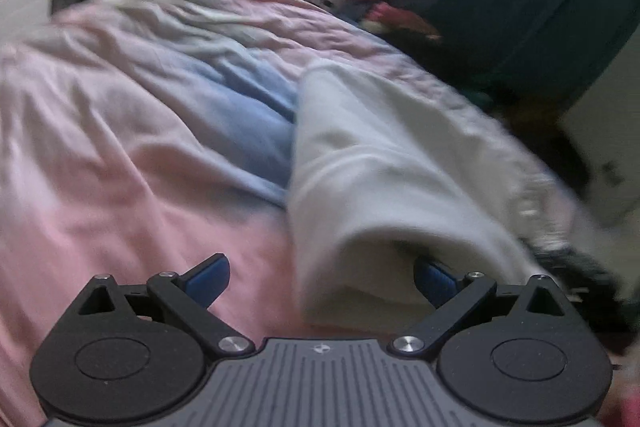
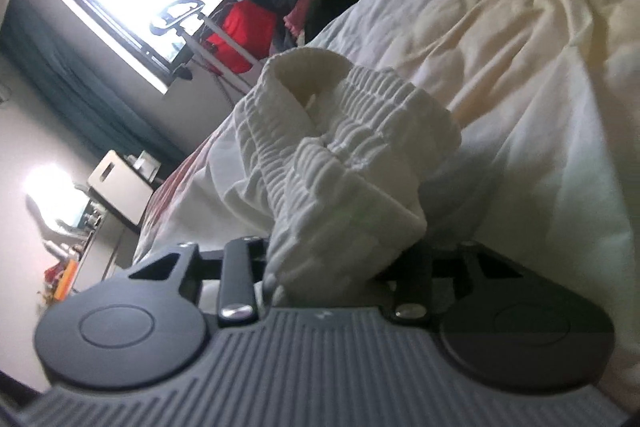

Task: Fold clothes

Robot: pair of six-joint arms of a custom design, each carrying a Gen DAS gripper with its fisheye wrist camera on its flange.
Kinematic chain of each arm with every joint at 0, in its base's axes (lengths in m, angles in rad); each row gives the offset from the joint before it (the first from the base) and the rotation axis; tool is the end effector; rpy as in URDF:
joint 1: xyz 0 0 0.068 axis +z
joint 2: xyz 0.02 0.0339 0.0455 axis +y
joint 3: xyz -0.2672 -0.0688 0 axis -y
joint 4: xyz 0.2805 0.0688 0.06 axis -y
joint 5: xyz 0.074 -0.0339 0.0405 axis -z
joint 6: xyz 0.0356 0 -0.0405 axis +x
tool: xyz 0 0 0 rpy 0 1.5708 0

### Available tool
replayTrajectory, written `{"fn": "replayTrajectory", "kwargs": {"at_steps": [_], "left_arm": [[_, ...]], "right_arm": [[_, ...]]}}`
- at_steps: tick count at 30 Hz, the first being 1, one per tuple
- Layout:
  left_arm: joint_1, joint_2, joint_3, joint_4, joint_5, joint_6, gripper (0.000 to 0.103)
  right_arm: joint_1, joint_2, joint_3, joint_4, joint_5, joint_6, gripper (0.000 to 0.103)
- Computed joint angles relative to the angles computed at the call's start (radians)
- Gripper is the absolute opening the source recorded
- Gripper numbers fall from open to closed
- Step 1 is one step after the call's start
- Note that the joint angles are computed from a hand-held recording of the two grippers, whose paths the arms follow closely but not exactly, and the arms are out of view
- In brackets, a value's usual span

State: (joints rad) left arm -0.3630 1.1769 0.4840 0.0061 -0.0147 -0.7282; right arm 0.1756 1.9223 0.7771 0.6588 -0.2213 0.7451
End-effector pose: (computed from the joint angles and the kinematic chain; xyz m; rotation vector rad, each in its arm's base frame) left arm 0.2398 -0.0905 0.1577 -0.4292 2.2800 -0.5552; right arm 0.3714 0.0738 0.0828 0.4629 2.0905 0.7844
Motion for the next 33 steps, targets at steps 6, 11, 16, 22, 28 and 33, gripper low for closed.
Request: {"fn": "replayTrajectory", "kwargs": {"at_steps": [6,11,16,22,28,33], "left_arm": [[0.165,0.051,-0.095,0.345,0.262,-0.182,0.103],[0.162,0.294,0.052,0.327,0.243,-0.165,0.102],[0.167,0.428,0.072,0.470,0.292,-0.172,0.093],[0.142,0.425,0.067,0.483,0.231,-0.129,0.062],[0.106,0.330,0.035,0.505,0.176,-0.067,0.031],[0.023,0.309,0.140,0.463,0.149,-0.062,0.028]], "right_arm": [[0.004,-0.007,-0.016,0.011,0.033,0.012,0.040],[-0.005,0.026,-0.001,0.032,0.025,0.024,0.040],[-0.003,0.037,-0.001,0.047,0.027,0.034,0.040],[0.002,0.032,0.005,0.035,0.029,0.038,0.040],[0.025,-0.081,-0.076,0.117,0.066,0.037,0.036],[0.003,-0.283,-0.144,0.068,0.080,0.003,0.035]]}}
